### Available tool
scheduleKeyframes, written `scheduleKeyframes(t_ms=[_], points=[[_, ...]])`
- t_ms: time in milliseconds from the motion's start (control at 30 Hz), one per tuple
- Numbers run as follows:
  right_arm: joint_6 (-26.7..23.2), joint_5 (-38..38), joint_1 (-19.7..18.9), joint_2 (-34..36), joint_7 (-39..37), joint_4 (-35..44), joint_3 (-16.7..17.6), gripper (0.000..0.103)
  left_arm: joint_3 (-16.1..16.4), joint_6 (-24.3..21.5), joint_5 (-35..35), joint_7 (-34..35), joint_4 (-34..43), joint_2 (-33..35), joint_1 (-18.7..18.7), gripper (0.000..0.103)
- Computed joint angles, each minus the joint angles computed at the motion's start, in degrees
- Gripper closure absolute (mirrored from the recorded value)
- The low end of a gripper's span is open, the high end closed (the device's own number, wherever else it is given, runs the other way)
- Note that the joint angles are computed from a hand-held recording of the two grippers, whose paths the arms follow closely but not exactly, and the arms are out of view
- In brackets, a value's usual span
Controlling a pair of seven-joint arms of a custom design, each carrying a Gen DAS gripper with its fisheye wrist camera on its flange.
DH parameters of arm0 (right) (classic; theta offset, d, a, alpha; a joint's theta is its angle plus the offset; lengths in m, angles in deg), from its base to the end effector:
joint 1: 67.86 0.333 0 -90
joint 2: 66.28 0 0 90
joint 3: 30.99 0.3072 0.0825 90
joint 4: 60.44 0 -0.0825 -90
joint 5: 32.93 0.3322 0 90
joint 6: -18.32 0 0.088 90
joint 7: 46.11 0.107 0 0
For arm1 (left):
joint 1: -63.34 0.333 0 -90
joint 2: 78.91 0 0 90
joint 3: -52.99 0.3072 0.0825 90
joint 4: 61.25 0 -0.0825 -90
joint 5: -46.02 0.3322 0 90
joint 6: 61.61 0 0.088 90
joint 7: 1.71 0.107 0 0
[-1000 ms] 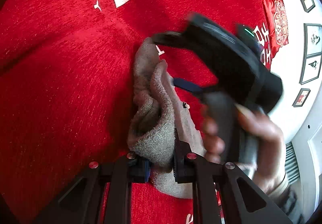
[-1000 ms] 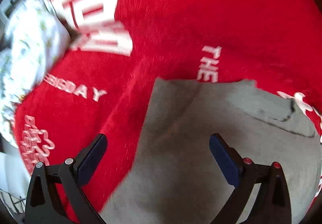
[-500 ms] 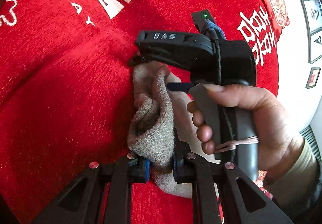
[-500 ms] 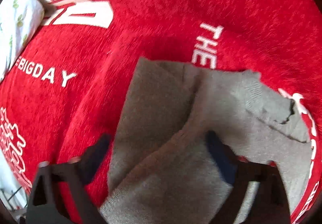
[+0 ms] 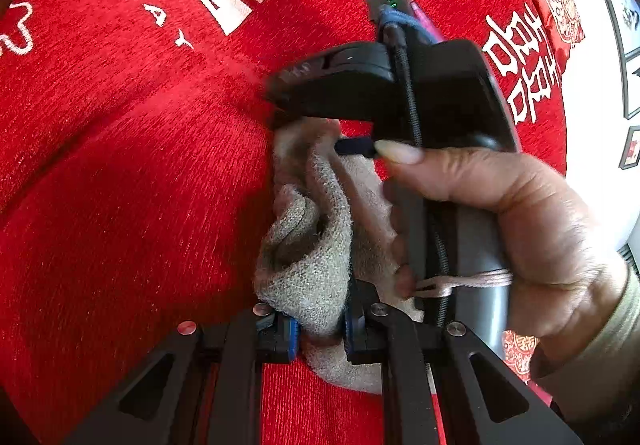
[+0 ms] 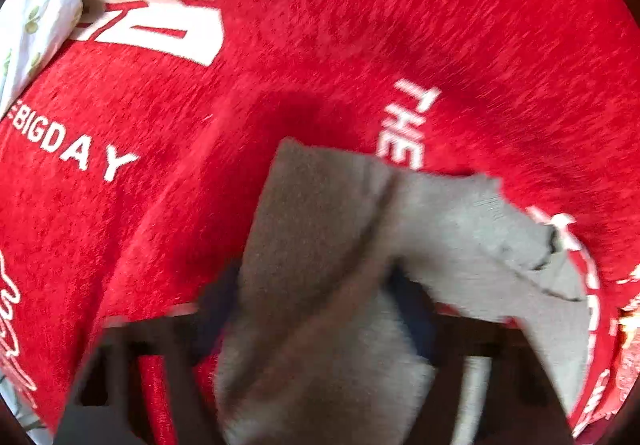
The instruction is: Fold small clothes
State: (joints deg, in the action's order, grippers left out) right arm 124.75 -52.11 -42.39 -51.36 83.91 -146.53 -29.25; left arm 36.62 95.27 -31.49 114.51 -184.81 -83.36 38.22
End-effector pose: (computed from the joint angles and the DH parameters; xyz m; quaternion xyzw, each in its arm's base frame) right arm 0.5455 0.2493 0.5320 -0.6451 0.7461 -0.1641 0.0146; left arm 0.4047 -0.3115 0.4980 0.5981 -0.6390 0.4527 0.1702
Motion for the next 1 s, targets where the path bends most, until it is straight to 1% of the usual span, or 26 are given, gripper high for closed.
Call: scheduleKeyframes(t_ms=[33, 67, 133, 267, 333, 400, 500, 600, 667, 700, 867, 1000], points=[[-1.8, -1.2, 0.5, 0.4, -0.3, 1.2, 0.0, 0.070, 0.0, -0.1, 0.0, 0.0, 0.0, 0.0, 0.0, 0.086], [-1.4, -1.2, 0.3, -0.3, -1.2, 0.5, 0.0, 0.074, 0.0, 0.0, 0.1, 0.0, 0.0, 0.0, 0.0, 0.086], [1.7, -0.2, -0.4, -2.7, -1.0, -2.8, 0.1, 0.077, -0.1, 0.4, 0.5, -0.2, 0.1, -0.1, -0.1, 0.086], [8.1, 2.0, -1.9, -7.3, 1.6, -9.3, 0.7, 0.079, -0.4, 1.8, 1.8, 0.1, 0.0, -0.6, -0.5, 0.086], [12.4, 4.4, -3.2, -10.5, 2.2, -13.4, 1.1, 0.080, -0.4, 2.5, 2.9, 0.0, -0.3, -1.1, -0.8, 0.086], [18.3, 7.9, -5.1, -14.4, 1.5, -19.2, 1.2, 0.081, -0.5, 3.6, 4.6, -0.4, -0.7, -1.8, -1.3, 0.086], [26.0, 15.1, -7.9, -19.4, -0.9, -25.3, 1.0, 0.082, -0.6, 5.7, 7.8, -1.7, -1.3, -2.8, -2.3, 0.086], [31.5, 21.6, -9.9, -23.0, -2.9, -30.2, 1.1, 0.082, -1.0, 9.1, 13.1, -4.2, -2.3, -4.1, -3.6, 0.086], [35.4, 25.3, -10.8, -23.9, -5.0, -32.8, 1.1, 0.083, -1.1, 10.4, 17.9, -7.2, -2.6, -4.5, -4.5, 0.086], [36.7, 27.3, -11.2, -24.8, -6.1, -34.1, 1.0, 0.083, -0.7, 10.5, 19.1, -8.0, -2.5, -4.6, -5.1, 0.086], [40.0, 33.3, -12.4, -28.0, -9.5, -37.7, 1.2, 0.083, 1.0, 10.2, 22.5, -10.7, -2.4, -5.9, -7.7, 0.086], [40.1, 35.0, -13.2, -30.3, -11.5, -39.2, 1.3, 0.083, 0.9, 10.4, 28.2, -15.4, -2.4, -6.1, -8.7, 0.086]])
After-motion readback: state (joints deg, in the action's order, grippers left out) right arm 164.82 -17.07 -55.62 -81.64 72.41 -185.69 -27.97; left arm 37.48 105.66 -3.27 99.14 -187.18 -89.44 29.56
